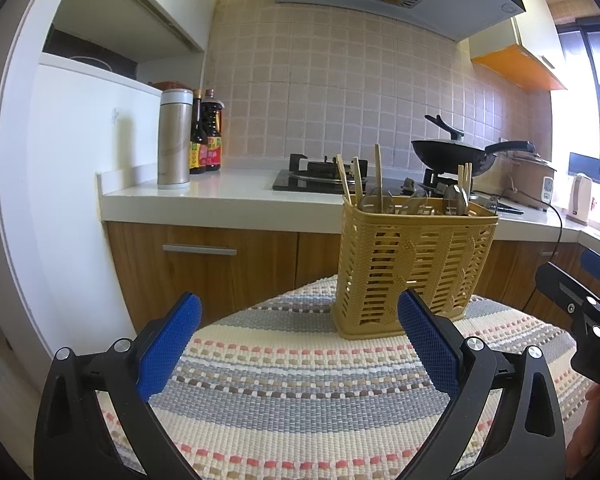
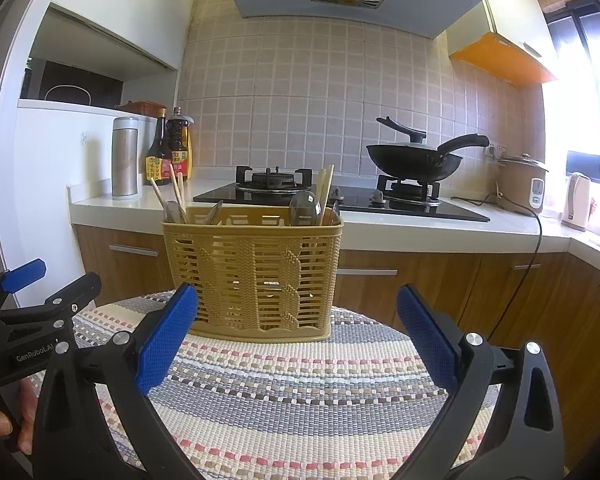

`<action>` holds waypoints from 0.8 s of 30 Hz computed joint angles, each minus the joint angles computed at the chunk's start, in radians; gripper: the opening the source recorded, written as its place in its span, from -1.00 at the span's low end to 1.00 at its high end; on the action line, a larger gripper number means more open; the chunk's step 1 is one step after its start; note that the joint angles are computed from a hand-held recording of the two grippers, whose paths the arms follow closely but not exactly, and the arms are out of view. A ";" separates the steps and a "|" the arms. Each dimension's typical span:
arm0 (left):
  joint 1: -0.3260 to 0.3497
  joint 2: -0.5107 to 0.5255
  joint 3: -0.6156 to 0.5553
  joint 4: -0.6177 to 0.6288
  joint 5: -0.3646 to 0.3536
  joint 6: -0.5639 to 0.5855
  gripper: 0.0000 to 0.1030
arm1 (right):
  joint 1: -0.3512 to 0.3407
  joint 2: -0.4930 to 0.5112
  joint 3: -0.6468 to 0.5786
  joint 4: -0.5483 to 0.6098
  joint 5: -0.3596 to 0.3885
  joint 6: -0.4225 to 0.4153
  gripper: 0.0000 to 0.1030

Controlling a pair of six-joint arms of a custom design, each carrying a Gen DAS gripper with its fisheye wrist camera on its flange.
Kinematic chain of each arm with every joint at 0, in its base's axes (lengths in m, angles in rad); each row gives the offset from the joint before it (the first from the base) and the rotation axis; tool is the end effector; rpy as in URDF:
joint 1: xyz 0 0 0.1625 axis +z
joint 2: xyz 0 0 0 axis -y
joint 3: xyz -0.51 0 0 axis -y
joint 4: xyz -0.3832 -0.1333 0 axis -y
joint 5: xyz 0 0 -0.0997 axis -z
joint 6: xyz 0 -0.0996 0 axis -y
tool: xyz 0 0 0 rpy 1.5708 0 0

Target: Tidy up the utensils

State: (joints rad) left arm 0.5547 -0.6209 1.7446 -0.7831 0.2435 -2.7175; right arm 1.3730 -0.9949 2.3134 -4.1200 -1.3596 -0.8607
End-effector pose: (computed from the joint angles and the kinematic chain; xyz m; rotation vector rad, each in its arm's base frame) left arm -0.3633 -0.4956 0.0117 0.4071 1.8612 -1.5074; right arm 0.0532 -0.5190 0.2807 0.8921 -2.0737 1.4941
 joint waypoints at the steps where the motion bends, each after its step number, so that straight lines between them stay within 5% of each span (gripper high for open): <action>1: 0.000 -0.001 0.000 0.005 0.002 -0.004 0.85 | 0.001 0.001 0.000 0.000 -0.001 0.000 0.85; 24: 0.002 0.008 -0.024 0.077 0.008 -0.052 0.85 | 0.004 -0.001 -0.010 0.034 -0.018 0.008 0.85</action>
State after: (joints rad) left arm 0.5564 -0.6127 1.7205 -0.7057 0.2519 -2.7695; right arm 1.3767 -0.9957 2.3029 -4.0856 -1.3779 -0.8527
